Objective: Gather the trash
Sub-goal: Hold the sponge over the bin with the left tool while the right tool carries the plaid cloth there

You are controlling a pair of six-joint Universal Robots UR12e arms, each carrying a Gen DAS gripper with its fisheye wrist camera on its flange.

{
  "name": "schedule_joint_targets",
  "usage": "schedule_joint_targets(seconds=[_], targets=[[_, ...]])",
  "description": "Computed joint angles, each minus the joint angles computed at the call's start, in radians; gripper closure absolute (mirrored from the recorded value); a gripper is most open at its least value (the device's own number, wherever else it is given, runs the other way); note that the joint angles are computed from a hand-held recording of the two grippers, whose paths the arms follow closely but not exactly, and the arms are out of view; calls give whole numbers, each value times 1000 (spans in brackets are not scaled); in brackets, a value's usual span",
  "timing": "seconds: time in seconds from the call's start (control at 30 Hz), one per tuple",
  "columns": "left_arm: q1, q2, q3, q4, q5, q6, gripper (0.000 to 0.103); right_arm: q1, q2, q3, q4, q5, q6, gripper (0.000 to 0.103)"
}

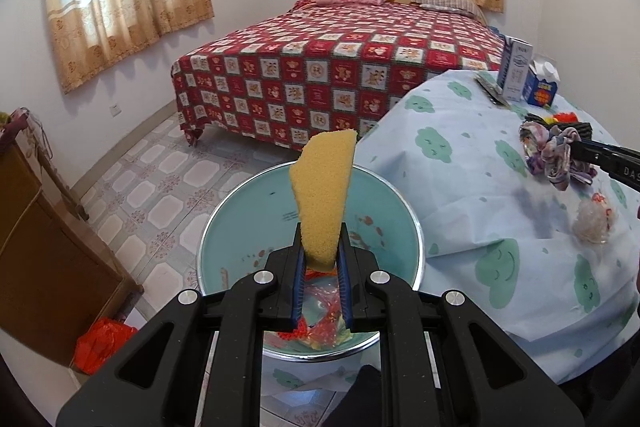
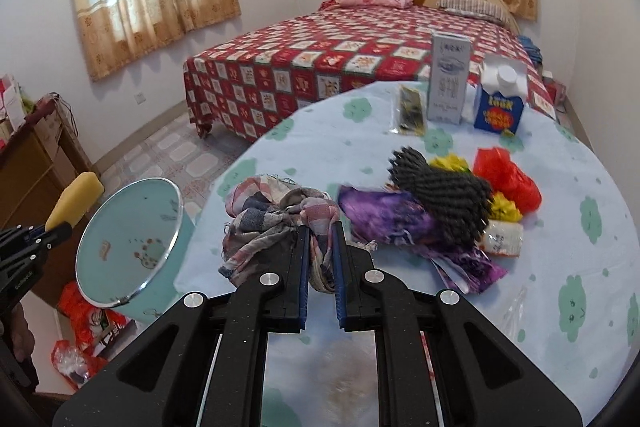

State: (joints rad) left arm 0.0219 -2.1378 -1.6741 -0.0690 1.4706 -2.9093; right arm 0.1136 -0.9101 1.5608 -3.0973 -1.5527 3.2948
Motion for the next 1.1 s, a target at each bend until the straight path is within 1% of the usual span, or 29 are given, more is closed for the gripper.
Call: schedule_joint_targets(seconds=[0.27, 0.57, 0.77, 0.9, 1.1], targets=[[14, -3, 3, 2, 21, -23, 89, 25, 33, -53, 16, 11, -15, 92], [30, -1, 0, -2, 33, -46, 89, 54, 69, -105, 9, 21, -54, 92], [42, -1, -4, 15, 47, -69, 89, 66, 88, -132, 3, 40, -74, 92], [47, -2, -10, 48, 67, -76, 89, 75, 98, -147, 2, 48, -91, 92], [55, -2, -12, 66, 71, -90, 89, 89, 112, -171, -2, 60, -111, 92]])
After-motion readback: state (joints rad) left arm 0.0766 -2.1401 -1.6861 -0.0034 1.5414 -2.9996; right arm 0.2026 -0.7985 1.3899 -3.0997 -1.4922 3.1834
